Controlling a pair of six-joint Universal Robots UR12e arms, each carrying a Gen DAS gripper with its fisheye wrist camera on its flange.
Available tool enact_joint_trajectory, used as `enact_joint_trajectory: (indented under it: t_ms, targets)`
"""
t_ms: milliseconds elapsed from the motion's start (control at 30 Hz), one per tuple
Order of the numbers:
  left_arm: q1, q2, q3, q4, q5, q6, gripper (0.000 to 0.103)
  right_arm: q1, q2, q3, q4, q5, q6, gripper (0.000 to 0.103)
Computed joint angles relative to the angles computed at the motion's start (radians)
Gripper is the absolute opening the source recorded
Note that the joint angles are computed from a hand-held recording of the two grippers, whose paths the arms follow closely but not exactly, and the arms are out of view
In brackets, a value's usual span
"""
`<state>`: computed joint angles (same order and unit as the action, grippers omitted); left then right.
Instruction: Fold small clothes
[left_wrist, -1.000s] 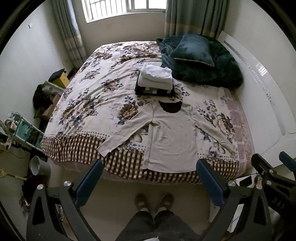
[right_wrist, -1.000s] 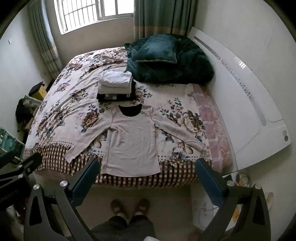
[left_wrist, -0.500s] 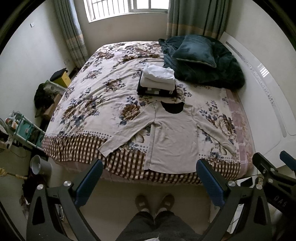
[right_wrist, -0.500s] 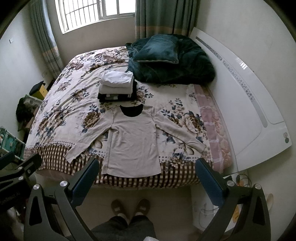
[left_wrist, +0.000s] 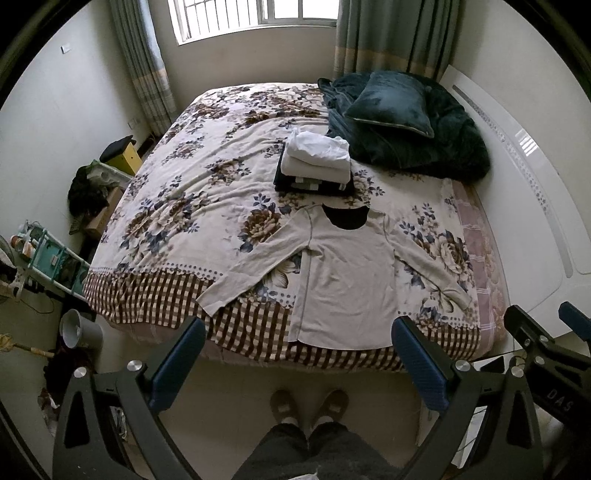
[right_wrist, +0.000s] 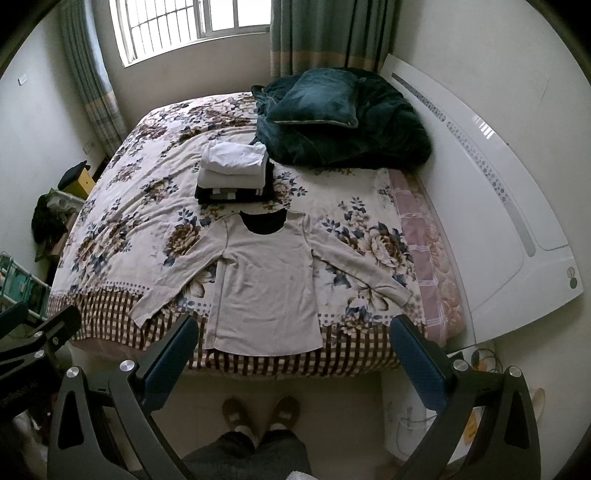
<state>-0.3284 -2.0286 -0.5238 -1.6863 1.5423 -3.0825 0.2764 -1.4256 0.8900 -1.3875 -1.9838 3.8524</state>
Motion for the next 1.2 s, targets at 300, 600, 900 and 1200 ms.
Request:
enact_joint_trajectory:
  t_ms: [300, 600, 900, 1200]
  targets:
    - [0.008, -0.001, 0.006, -0.004, -0.003, 0.004, 0.103, 0.001, 0.004, -0.001, -0.003, -0.001, 0.001, 0.103]
    - [0.008, -0.005, 0.010, -0.004, -0.001, 0.004, 0.103, 0.000, 0.006, -0.003, -0.001, 0.000, 0.001, 0.103]
    - [0.006, -0.038, 0.068, -0.029, 0.000, 0.001, 0.103, -0.001, 0.007, -0.006, 0.001, 0.000, 0.000, 0.103]
    - [0.007, -0.042, 0.076, -0.031, 0.001, 0.002, 0.103, 0.000, 0.008, -0.009, 0.004, -0.001, 0.003, 0.103]
